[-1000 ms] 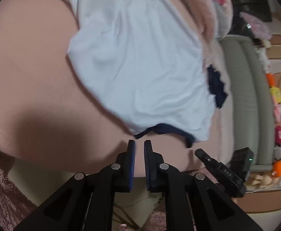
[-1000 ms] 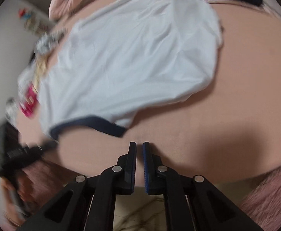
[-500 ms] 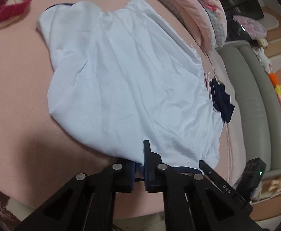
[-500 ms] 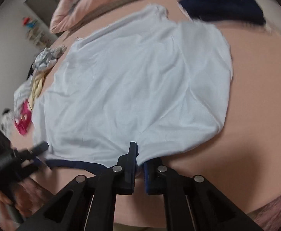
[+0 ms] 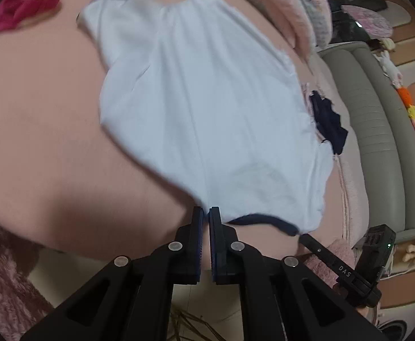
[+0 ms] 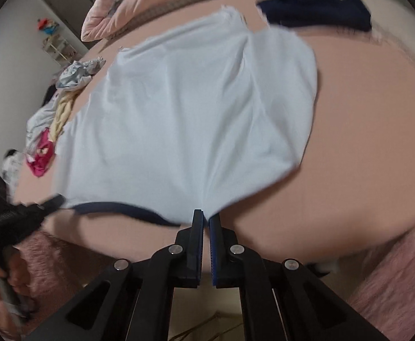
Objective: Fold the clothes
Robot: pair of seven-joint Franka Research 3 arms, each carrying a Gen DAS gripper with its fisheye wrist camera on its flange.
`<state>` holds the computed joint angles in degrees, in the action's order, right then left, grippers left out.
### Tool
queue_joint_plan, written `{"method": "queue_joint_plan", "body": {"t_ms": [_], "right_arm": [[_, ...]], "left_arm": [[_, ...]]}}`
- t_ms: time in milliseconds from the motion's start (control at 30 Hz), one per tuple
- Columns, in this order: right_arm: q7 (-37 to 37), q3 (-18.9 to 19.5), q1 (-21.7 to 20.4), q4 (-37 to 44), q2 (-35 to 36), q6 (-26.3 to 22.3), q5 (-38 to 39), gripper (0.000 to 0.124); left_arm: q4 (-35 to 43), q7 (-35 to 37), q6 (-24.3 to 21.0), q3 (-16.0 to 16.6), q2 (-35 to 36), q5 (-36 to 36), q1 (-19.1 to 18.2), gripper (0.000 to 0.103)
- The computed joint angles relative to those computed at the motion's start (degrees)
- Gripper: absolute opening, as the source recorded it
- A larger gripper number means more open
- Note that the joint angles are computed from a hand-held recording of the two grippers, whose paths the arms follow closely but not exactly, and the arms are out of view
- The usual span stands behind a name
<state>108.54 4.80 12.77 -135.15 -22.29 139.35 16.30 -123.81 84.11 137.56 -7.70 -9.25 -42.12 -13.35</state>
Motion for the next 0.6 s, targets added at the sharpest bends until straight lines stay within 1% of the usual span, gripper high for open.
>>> {"method": "queue_joint_plan", "body": {"t_ms": [67, 100, 133, 167, 200, 233, 267, 300, 333, 433, 467, 533, 567, 600], "right_arm": [[0.1, -0.3, -0.1, 0.0, 0.3, -1.0, 0.2, 0.003], [-0.4, -1.1, 0.5, -0.4, 0.1, -0.3, 2.3, 0.003], [-1.2, -2.0, 1.1, -1.0, -0.2, 0.7, 5.0, 0.004], [-2.0, -2.8, 1.7, -1.5, -0.5, 1.6, 7.7, 0.005], [-2.9, -3.5, 2.4, -2.1, -1.0, 3.2, 10.7, 0.015], [-4.2, -4.2, 3.0, -2.6, -1.3, 4.6, 13.5, 0.033], [-5.6, -4.9, 3.7, -2.8, -1.3, 5.7, 16.2, 0.042], [-7.1, -5.5, 4.5, -3.0, -1.2, 6.8, 18.9, 0.055], [-7.2, -5.4, 4.5, -2.8, -0.4, 7.6, 20.3, 0.06], [-6.3, -4.1, 3.2, -1.5, 2.6, 8.1, 19.2, 0.06], [-6.8, -3.9, 3.3, -1.7, 3.3, 9.9, 19.8, 0.06], [-6.9, -3.4, 3.1, -1.4, 4.1, 11.7, 19.7, 0.059], [-6.1, -2.6, 2.5, -1.1, 4.5, 12.2, 17.8, 0.056], [-4.8, -1.5, 1.7, -0.9, 4.8, 12.5, 14.8, 0.04]], "left_arm": [[-1.4, 0.0, 0.2, 0.5, -0.1, -4.7, -0.3, 0.004], [-2.2, 0.9, 0.3, 1.0, -0.6, -7.9, -0.4, 0.004], [-3.0, 1.6, 1.4, 1.1, -1.3, -9.5, -0.3, 0.007], [-3.7, 2.2, 2.6, 1.2, -2.0, -11.0, -0.3, 0.015], [-3.9, 2.5, 3.9, 1.2, -2.1, -11.7, -0.4, 0.021], [-4.0, 2.7, 5.1, 1.1, -2.2, -12.4, -0.5, 0.036], [-4.1, 3.0, 6.4, 1.1, -2.3, -13.2, -0.6, 0.046], [-3.5, 3.5, 6.6, 1.3, -1.5, -14.3, -1.0, 0.047], [-2.9, 3.7, 6.5, 1.3, -0.8, -14.6, -1.0, 0.047], [-0.8, 3.7, 7.4, 0.4, 1.7, -14.3, -0.8, 0.047], [-0.4, 4.2, 8.2, 0.0, 2.3, -14.7, -0.9, 0.047], [0.3, 4.3, 9.9, -1.0, 3.4, -14.6, -0.9, 0.046], [0.5, 4.0, 11.1, -1.6, 3.8, -13.5, -1.0, 0.045], [0.9, 4.1, 11.7, -1.9, 4.2, -12.2, -1.0, 0.041]]}}
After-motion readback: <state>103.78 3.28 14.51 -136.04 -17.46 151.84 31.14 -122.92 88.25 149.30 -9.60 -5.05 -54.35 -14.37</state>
